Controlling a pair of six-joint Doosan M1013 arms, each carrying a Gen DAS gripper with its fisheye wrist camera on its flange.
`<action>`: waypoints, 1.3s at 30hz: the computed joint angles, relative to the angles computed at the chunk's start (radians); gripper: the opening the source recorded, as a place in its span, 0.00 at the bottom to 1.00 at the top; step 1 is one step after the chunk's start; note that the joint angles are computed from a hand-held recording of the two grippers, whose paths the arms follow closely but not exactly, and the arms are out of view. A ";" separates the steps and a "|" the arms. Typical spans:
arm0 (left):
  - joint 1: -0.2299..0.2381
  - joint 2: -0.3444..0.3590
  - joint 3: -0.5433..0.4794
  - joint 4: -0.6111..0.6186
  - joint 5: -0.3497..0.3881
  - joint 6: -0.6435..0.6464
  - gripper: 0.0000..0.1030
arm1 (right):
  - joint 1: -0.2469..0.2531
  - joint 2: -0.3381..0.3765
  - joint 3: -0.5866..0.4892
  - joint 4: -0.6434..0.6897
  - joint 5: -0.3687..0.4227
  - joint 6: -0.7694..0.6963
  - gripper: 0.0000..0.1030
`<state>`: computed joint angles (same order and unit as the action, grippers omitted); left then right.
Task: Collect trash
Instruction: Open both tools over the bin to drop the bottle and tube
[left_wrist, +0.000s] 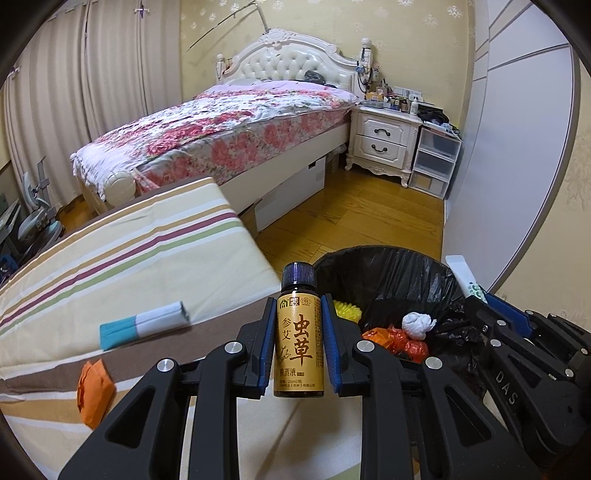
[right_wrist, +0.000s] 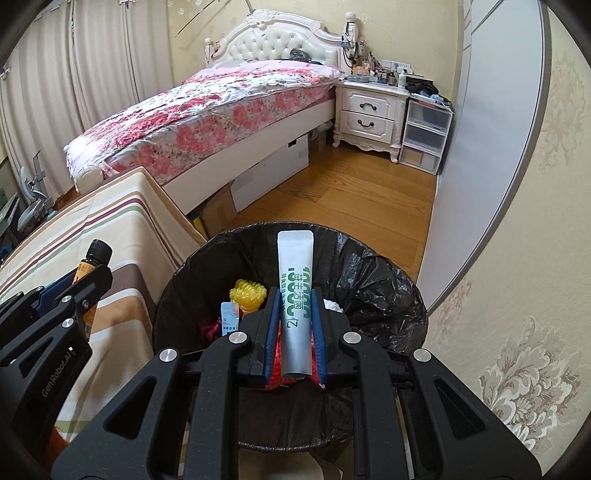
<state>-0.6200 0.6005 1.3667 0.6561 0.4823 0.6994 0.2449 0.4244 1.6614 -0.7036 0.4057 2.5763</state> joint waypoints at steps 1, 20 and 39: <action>0.000 0.006 -0.009 -0.007 0.003 0.010 0.24 | -0.002 0.003 -0.004 0.000 0.002 0.002 0.16; 0.003 0.064 -0.099 -0.129 0.054 0.143 0.34 | -0.009 0.035 -0.032 -0.033 0.045 0.055 0.17; 0.000 0.054 -0.080 -0.020 0.057 0.031 0.65 | -0.007 0.030 -0.024 -0.079 0.051 0.122 0.35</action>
<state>-0.6200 0.6541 1.2870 0.6361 0.5394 0.7305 0.2375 0.4541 1.6373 -0.7826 0.4569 2.6981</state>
